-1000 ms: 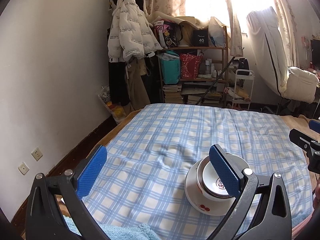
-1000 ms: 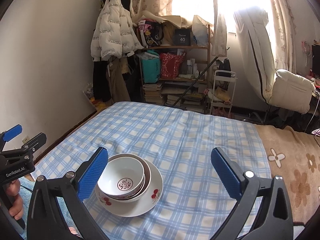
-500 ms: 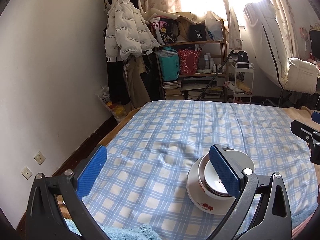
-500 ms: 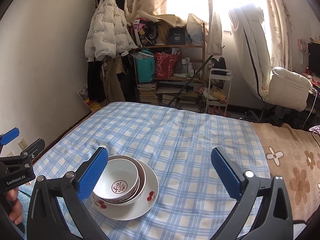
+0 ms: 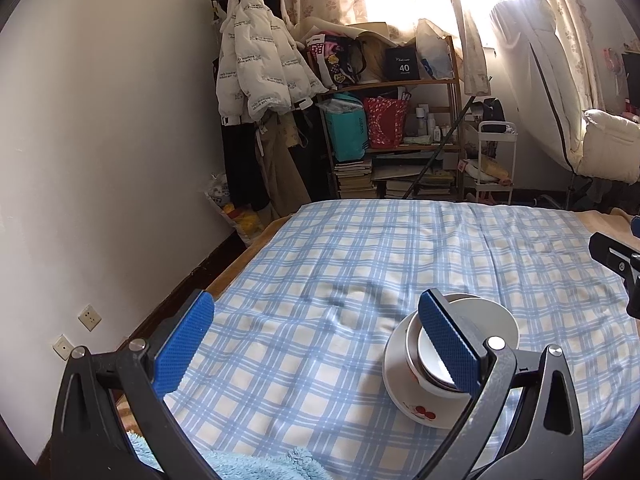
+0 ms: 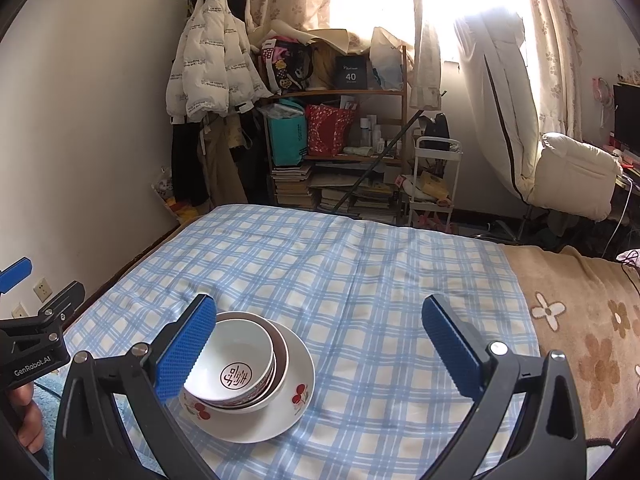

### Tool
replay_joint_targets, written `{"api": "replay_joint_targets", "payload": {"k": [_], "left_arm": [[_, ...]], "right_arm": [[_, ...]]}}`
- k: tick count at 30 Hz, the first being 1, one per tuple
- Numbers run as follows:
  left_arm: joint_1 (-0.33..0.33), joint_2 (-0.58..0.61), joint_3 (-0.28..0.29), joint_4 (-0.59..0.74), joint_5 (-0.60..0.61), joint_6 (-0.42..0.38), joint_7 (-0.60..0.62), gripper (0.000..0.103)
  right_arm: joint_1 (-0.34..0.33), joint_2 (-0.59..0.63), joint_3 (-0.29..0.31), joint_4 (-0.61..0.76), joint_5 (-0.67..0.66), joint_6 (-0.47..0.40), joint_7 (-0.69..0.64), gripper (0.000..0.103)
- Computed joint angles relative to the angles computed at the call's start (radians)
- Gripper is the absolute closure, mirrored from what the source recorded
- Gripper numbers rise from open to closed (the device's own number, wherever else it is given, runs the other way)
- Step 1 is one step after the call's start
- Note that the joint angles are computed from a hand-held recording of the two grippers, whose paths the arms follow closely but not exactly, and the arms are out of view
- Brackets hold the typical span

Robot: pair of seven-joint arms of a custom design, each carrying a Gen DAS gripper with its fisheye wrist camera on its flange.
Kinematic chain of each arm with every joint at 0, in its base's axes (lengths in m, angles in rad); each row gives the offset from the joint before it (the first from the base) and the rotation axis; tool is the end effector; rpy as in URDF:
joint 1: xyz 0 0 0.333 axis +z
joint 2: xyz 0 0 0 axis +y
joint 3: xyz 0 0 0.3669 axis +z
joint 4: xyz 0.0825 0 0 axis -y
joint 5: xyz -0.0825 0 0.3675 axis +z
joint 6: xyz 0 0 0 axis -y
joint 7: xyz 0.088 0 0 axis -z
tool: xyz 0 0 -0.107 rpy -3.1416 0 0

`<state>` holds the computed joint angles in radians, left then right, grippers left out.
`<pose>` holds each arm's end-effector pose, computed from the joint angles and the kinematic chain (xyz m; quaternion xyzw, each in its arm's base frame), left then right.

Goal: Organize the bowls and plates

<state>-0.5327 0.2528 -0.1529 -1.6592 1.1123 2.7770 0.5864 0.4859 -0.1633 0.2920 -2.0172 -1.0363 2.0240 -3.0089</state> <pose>0.5061 -0.4478 0.6000 -0.4127 0.7517 -0.3808 0.3458 0.3916 0.3323 0.6201 -0.4417 0.7540 -0.4038 0.2709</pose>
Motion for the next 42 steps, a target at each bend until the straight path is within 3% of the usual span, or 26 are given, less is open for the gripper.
{"api": "replay_joint_targets", "payload": {"k": [42], "left_arm": [[0.002,0.001,-0.004,0.003,0.034,-0.033,-0.045,0.002]], "right_arm": [[-0.009,-0.009,0.001,-0.006,0.007,0.01,-0.011,0.0]]}}
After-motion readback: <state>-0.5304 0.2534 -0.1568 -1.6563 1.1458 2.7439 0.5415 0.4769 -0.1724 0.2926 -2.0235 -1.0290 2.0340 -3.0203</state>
